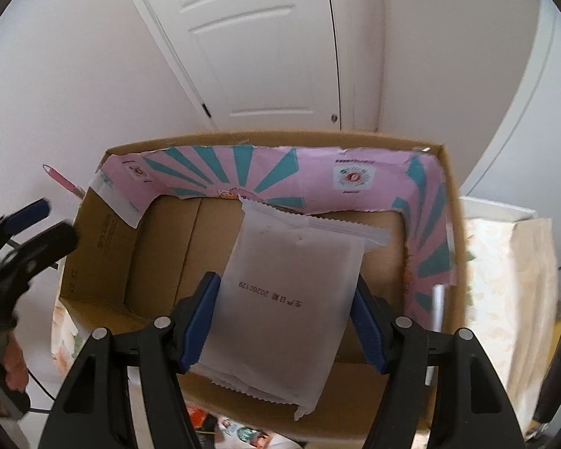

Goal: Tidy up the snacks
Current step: 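Withdraw both open tools from the box back toward the table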

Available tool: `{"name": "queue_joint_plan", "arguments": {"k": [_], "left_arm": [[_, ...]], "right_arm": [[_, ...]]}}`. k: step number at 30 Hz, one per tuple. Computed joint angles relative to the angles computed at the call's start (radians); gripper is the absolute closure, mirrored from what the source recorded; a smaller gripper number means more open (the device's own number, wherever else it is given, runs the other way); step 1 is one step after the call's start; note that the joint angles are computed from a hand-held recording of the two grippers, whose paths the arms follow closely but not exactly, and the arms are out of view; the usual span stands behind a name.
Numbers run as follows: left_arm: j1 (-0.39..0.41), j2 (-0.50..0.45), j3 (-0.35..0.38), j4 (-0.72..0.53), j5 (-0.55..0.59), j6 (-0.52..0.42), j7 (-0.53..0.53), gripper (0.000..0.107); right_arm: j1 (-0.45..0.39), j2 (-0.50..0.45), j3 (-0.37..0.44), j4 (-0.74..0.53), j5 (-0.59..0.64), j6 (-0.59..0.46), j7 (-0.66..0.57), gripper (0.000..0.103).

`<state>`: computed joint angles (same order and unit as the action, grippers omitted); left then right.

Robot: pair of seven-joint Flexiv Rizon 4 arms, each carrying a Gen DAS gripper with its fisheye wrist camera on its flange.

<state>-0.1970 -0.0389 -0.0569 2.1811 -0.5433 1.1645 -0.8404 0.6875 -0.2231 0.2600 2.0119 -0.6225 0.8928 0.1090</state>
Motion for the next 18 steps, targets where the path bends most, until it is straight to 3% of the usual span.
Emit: {"name": "queue_joint_plan", "arguments": {"k": [4,7,18], "left_arm": [[-0.001,0.027,0.009,0.02,0.007,0.013,0.016,0.004],[-0.003,0.044,0.015,0.035,-0.002,0.021,0.033,0.004],[-0.029,0.139,0.051,0.096,-0.064,0.015,0.113,0.004]], "right_arm": [[-0.01,-0.026,-0.013,-0.002,0.018,0.046,0.005,0.038],[-0.005,-0.012,-0.039,0.023,-0.062,0.081,0.072,0.011],[0.004,0.079,0.017,0.029,-0.123,-0.04,0.131,0.011]]}}
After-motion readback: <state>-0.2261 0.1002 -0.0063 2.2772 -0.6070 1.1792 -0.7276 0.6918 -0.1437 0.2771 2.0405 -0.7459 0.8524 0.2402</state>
